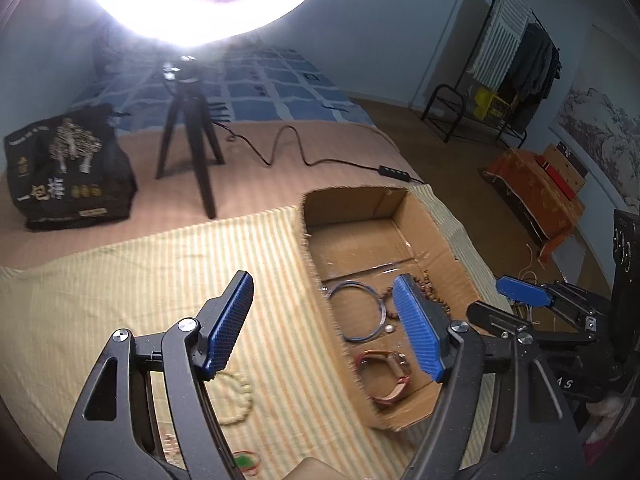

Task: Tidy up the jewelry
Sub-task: 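Move both tools back toward the cream bead bracelet and pearl strand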

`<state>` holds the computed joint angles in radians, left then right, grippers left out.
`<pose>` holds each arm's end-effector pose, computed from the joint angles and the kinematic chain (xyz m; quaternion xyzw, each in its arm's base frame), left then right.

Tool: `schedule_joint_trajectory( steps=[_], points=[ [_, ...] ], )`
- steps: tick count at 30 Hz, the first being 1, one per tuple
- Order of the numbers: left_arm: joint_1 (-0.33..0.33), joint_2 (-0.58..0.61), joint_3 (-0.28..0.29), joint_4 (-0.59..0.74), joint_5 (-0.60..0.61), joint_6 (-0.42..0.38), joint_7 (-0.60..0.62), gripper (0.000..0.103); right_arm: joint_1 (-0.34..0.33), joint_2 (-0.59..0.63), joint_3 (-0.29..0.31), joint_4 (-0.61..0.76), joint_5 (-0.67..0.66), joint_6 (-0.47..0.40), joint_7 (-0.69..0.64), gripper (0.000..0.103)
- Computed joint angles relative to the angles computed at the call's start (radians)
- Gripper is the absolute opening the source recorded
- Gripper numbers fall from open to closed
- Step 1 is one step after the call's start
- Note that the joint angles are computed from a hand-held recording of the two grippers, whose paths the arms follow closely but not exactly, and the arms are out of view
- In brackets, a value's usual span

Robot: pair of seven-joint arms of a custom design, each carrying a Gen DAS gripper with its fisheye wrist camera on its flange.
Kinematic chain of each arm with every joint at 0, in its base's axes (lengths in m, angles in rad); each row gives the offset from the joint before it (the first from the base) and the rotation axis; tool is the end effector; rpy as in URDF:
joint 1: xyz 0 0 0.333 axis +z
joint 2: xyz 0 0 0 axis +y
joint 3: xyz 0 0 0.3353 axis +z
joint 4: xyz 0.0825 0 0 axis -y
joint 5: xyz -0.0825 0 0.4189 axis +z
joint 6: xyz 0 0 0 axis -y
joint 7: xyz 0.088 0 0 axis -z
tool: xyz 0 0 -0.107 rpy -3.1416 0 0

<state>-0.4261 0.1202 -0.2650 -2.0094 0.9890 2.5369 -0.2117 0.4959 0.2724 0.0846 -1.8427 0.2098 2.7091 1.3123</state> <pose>0.4907 -0.4126 0.4390 -0.7657 0.5201 -0.3103 0.2168 0.5945 0.3755 0.4478 -0.8573 0.4172 -0.1049 0.2827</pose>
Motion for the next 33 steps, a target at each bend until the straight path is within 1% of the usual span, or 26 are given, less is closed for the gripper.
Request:
schedule_joint_trajectory(
  steps=[5,14,19,24,28,33],
  points=[
    [0.012,-0.092,-0.009,-0.092,-0.011,-0.026,-0.003,0.075,0.001,-0.018,0.022,-0.015,0.035,0.020,-0.030,0.063],
    [0.052,-0.266,-0.048,-0.266,-0.074,-0.043,-0.003,0.074,0.012,-0.039,0.071,-0.028,0.137,0.026,-0.119,0.063],
    [0.058,-0.352,-0.065,-0.358,-0.133,-0.043,0.014,0.074,0.027,-0.045,0.092,-0.033,0.187,0.017,-0.171,0.063],
    [0.053,-0.410,-0.079,-0.428,-0.191,-0.045,0.048,0.074,0.044,-0.034,0.105,-0.025,0.224,-0.010,-0.199,0.063],
    [0.045,-0.444,-0.083,-0.475,-0.230,-0.042,0.071,0.074,0.063,-0.022,0.106,-0.021,0.223,-0.024,-0.194,0.063],
    [0.035,-0.471,-0.081,-0.528,-0.278,-0.013,0.087,0.074,0.071,-0.009,0.116,-0.015,0.259,-0.050,-0.189,0.063]
  ],
)
